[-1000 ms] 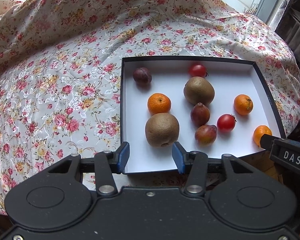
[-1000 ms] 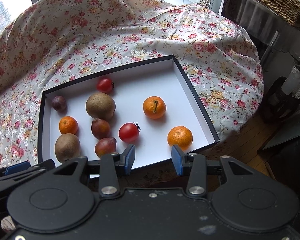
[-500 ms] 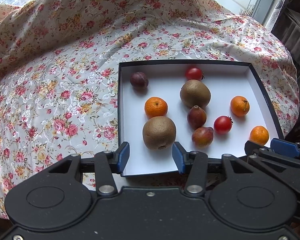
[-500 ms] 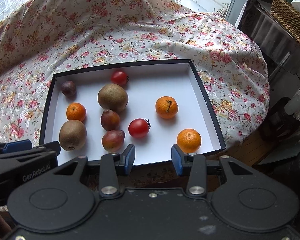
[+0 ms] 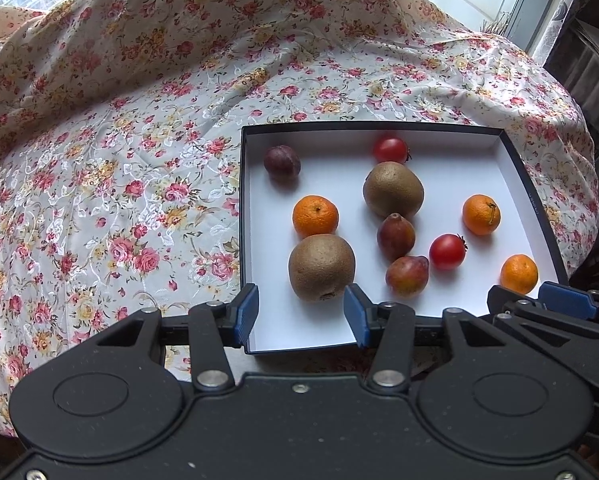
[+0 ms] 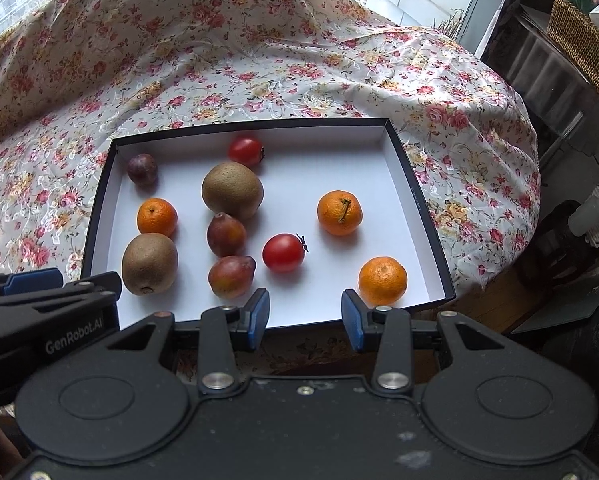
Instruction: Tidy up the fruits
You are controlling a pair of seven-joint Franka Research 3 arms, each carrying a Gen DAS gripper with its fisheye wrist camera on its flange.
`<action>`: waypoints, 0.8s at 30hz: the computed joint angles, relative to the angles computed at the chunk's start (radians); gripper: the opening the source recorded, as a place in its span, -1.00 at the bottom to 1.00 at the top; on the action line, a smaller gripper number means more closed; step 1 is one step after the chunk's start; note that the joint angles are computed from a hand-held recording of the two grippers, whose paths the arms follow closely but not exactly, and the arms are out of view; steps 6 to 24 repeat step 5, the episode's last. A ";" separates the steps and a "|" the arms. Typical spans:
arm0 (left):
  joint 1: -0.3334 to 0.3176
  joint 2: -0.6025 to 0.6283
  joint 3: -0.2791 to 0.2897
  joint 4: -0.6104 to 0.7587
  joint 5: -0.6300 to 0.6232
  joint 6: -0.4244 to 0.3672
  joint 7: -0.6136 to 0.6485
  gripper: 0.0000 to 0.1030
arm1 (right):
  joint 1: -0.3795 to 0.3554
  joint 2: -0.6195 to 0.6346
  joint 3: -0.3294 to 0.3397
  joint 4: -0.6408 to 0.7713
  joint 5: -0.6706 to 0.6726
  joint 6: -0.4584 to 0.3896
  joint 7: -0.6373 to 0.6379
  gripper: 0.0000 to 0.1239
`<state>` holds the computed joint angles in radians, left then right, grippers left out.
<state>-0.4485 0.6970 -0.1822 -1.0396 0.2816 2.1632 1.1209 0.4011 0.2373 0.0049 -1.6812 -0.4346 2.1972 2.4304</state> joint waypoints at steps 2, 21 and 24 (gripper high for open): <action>-0.002 -0.001 0.002 -0.002 0.004 0.003 0.001 0.07 | 0.001 0.002 0.000 0.003 0.002 -0.003 0.001 -0.32; -0.002 -0.004 0.003 -0.007 0.007 0.009 -0.003 0.07 | 0.001 0.003 -0.001 0.004 0.004 -0.004 0.003 -0.32; -0.002 -0.004 0.003 -0.007 0.007 0.009 -0.003 0.07 | 0.001 0.003 -0.001 0.004 0.004 -0.004 0.003 -0.32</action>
